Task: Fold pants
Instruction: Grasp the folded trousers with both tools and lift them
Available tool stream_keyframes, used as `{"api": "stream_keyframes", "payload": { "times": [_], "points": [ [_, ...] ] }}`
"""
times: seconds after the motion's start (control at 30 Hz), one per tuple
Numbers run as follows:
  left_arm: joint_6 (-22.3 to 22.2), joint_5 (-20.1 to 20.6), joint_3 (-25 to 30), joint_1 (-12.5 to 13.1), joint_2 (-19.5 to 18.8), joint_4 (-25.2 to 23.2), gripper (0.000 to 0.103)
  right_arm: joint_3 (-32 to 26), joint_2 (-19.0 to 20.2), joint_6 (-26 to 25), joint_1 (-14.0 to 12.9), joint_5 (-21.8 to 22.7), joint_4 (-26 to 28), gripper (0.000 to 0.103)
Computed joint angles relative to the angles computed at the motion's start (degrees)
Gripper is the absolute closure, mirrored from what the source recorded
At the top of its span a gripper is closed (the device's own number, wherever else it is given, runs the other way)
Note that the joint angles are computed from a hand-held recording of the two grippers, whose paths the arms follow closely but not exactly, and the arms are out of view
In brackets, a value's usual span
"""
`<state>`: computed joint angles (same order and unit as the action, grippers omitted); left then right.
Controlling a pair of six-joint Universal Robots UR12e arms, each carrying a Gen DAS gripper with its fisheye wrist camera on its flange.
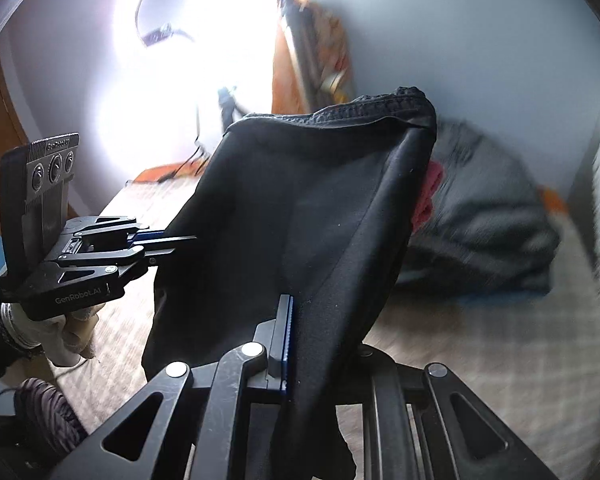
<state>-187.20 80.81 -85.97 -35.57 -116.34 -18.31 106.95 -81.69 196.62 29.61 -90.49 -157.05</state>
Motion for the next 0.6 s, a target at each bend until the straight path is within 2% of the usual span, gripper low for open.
{"api": "stream_keyframes", "payload": {
  "times": [0.33,0.6],
  "points": [
    [-0.58,1.21,12.78,-0.31,-7.43,0.17,0.093,-4.72,1.21,-3.71,-4.52,-5.19,1.21,0.093],
    [-3.44,1.05,20.01,-0.28,-12.02,-2.48,0.093,-7.05,3.12,-5.17,-5.87,-7.17,2.70,0.093]
  ]
}}
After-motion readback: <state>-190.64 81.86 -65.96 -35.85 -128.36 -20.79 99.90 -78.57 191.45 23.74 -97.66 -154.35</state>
